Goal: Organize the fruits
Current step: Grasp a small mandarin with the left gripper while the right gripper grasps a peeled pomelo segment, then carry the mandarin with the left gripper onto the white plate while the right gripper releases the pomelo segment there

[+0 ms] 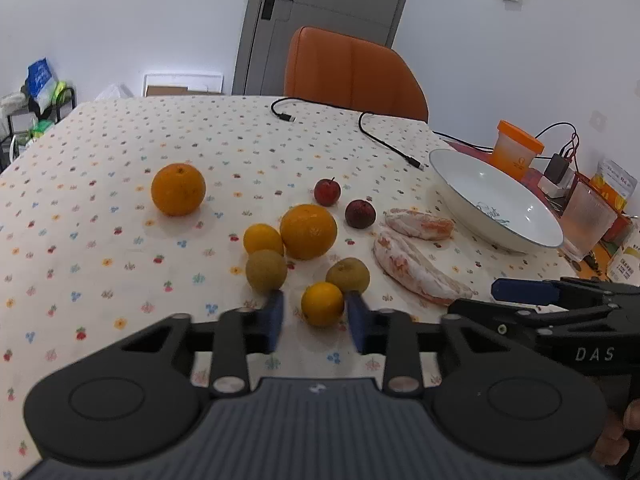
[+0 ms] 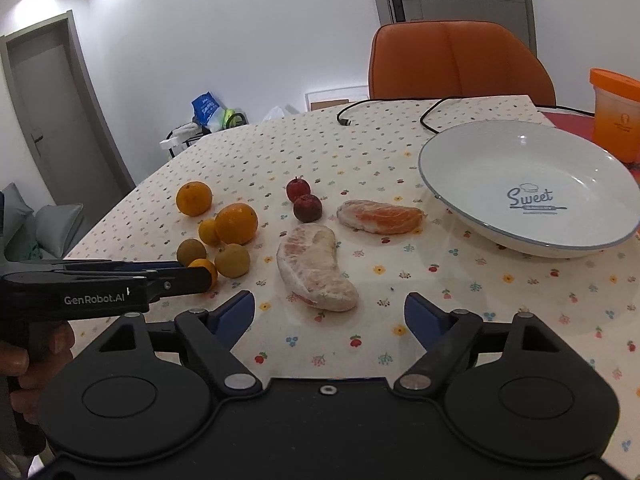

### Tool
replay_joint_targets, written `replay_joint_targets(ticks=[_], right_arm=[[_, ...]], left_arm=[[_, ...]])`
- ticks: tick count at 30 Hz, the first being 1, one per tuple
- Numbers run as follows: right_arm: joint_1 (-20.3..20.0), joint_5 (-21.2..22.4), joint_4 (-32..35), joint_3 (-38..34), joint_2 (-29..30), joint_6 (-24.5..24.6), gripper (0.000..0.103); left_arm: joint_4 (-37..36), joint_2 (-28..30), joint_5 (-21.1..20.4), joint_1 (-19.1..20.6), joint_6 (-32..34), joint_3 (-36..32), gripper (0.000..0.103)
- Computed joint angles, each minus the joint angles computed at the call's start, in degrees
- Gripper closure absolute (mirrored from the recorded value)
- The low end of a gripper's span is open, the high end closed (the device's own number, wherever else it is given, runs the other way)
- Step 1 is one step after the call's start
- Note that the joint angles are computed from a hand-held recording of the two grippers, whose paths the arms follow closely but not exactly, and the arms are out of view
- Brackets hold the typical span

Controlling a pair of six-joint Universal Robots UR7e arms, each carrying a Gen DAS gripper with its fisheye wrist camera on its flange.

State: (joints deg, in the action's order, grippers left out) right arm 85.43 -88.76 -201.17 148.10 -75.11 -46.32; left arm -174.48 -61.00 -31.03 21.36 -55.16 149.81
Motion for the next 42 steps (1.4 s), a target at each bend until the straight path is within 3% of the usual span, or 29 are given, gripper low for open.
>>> replay_joint_targets(ticks=[3,19,22,24,25,28,42], right_arm=[[0.4,-0.2,0.7,-1.1,1.1,0.0,0.026],[3.2,-1.4,-1.4,-4.7,7.2,-1.7,0.036],[3.6,-1.1,-1.7,-4.9,8.0,-2.2,0.045],[4.1,-2.1,-4.4,-4.7,9.2,-3.5,0.064],[4.1,-2.2,-4.8,-4.6,9.3,-4.1,0.065],[3.0,-0.2,-1.8,-4.5,7.4,-2.4,0.066],[0.6,3.7,-2.9,-2.0,2.7,-2.2,0.067]], left_arm=[[-1.1,0.0,0.0,0.2,0.0,0.2,0.082],[7.0,-4.9,2.2,-0.2,-5.8,1.1,0.082],[7.7,-5.1,2.5,-0.5,-6.5,1.2,0.082],[8.0,-5.1,2.6,-0.6,-7.0,1.2,0.082],[8.2,-5.1,2.7,-0.7,-7.2,1.1,0.082],[8.4,-5.0,2.9,-1.2,-7.2,1.1,0.082],[5.5,-2.3,3.3,-2.2,-2.9,-1.1,0.082]])
